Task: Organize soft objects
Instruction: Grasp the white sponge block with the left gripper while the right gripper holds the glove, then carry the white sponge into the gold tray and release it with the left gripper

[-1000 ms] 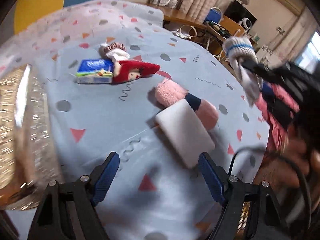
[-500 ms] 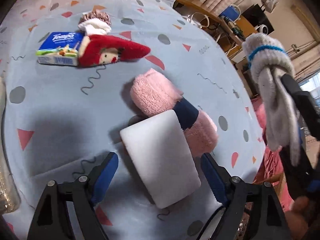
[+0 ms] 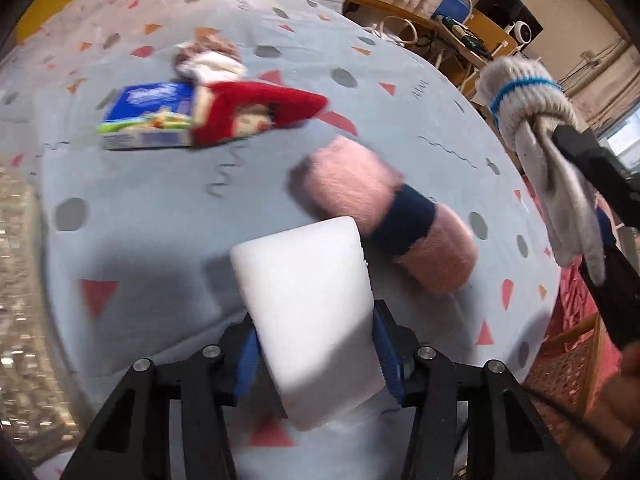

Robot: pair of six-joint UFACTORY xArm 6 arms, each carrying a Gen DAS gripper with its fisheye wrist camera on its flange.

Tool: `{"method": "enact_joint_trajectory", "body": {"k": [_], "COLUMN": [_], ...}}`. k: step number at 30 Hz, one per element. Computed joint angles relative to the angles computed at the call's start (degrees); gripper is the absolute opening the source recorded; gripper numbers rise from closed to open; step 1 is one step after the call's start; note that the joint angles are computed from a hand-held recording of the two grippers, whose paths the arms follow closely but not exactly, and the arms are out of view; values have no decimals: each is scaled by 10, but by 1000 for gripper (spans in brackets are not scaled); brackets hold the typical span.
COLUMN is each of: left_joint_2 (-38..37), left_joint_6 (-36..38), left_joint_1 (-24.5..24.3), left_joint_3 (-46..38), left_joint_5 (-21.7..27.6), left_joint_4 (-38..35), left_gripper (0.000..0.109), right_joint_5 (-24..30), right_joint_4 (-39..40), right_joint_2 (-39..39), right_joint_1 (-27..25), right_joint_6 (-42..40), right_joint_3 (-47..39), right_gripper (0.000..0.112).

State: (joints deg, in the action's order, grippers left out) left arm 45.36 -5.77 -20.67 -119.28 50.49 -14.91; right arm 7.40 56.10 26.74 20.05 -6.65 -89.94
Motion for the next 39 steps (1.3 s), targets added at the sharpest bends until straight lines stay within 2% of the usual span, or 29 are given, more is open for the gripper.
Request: {"method": "enact_joint_trajectory", "body": {"k": [5, 11, 14, 18, 24, 28, 30, 34, 39], "left_joint_2": [-30, -46, -51, -76, -161, -230, -265, -341, -431], "left_joint_6": [-16, -32, -46, -71, -88, -97, -87, -78, -59], "left_joint_1": [18, 44, 65, 97, 154, 191, 209, 244, 290], "left_joint_3": [21, -8, -29, -12, 88, 182, 231, 345, 481], "left_joint_5": [-18, -40, -47, -64, -126, -175, -189, -227, -271], "left_joint_4": [25, 46, 65, 99, 107, 113, 97, 81, 44], "left_gripper": [52, 52, 52, 52, 52, 52, 52, 52, 52], "right_joint_5": [14, 21, 26, 31, 39, 70, 94, 150, 262], "right_joint_4": [-65, -118, -136, -159, -195, -243, -271, -274, -319], "right_joint_2": [3, 3, 4, 5, 7, 17, 25, 45, 98], "right_joint_1": [-5, -8, -9, -10, -13, -16, -17, -15, 1], "right_joint_6": [57, 107, 123, 144, 176, 212, 231, 212, 198], "right_joint_3": [0, 4, 3, 1, -1, -19, -33, -71, -166], "right_gripper": [22, 22, 22, 22, 22, 22, 22, 22, 22]}}
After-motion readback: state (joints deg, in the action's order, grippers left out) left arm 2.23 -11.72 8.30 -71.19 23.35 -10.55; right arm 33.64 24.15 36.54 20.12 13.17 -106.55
